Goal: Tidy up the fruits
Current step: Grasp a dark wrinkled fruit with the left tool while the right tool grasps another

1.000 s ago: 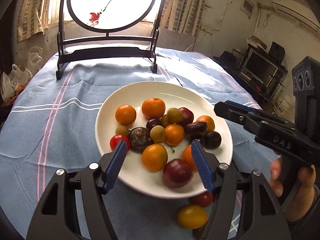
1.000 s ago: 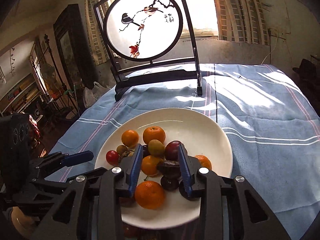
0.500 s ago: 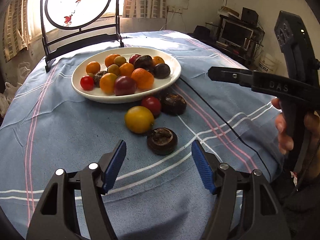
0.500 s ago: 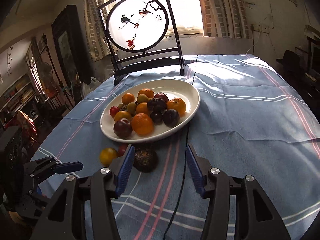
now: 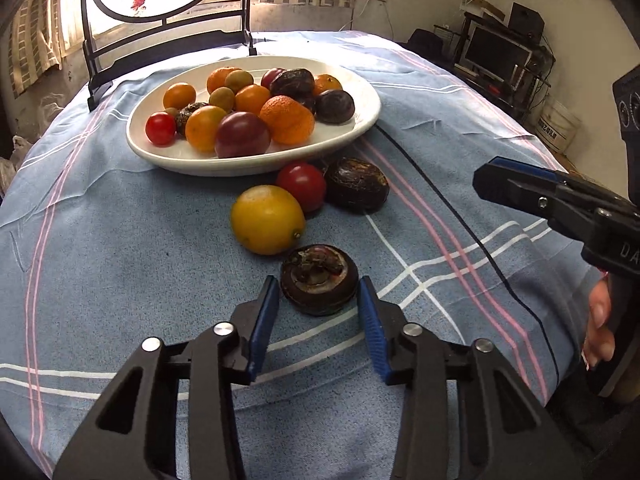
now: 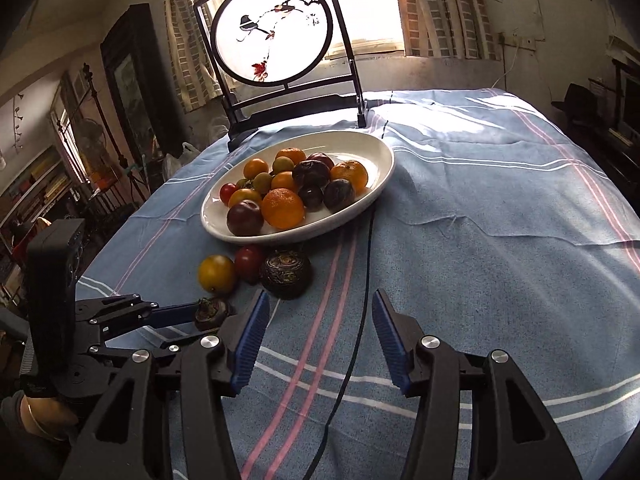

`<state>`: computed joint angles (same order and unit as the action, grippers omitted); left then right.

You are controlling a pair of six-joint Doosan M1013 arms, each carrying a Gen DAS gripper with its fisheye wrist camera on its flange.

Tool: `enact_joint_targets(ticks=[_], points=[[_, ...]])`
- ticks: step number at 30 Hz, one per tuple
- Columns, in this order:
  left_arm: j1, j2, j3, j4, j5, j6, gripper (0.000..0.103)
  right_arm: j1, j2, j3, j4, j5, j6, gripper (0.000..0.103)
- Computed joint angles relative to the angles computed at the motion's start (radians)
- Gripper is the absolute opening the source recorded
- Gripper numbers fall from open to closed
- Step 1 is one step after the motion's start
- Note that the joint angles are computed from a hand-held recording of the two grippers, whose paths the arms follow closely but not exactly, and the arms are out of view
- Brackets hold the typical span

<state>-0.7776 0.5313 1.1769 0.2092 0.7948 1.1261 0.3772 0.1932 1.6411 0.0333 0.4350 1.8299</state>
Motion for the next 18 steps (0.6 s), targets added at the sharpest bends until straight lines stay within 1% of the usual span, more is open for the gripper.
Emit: enact_joint_targets(ticks=[2, 12, 15, 18], points=[[-0.006, -0.004, 0.007, 0.028, -0.006, -0.017, 0.038, 0.002, 0.006, -0.007, 0.004, 0.013, -0.010, 0.054], [-0.005, -0.023, 0.037, 0.040, -0.046, -0.038, 0.038, 0.009, 0.029, -0.036, 0.008, 0.053, -0.025, 0.054], [-0.004, -0.042, 0.061, 0.060, -0.076, -0.070, 0.038, 0.010, 0.049, -0.063, 0.029, 0.082, -0.053, 0.054], [-0.003, -0.072, 0.094, 0.117, -0.112, -0.124, 0.038, 0.004, 0.080, -0.107, 0.094, 0.132, -0.117, 0.054]])
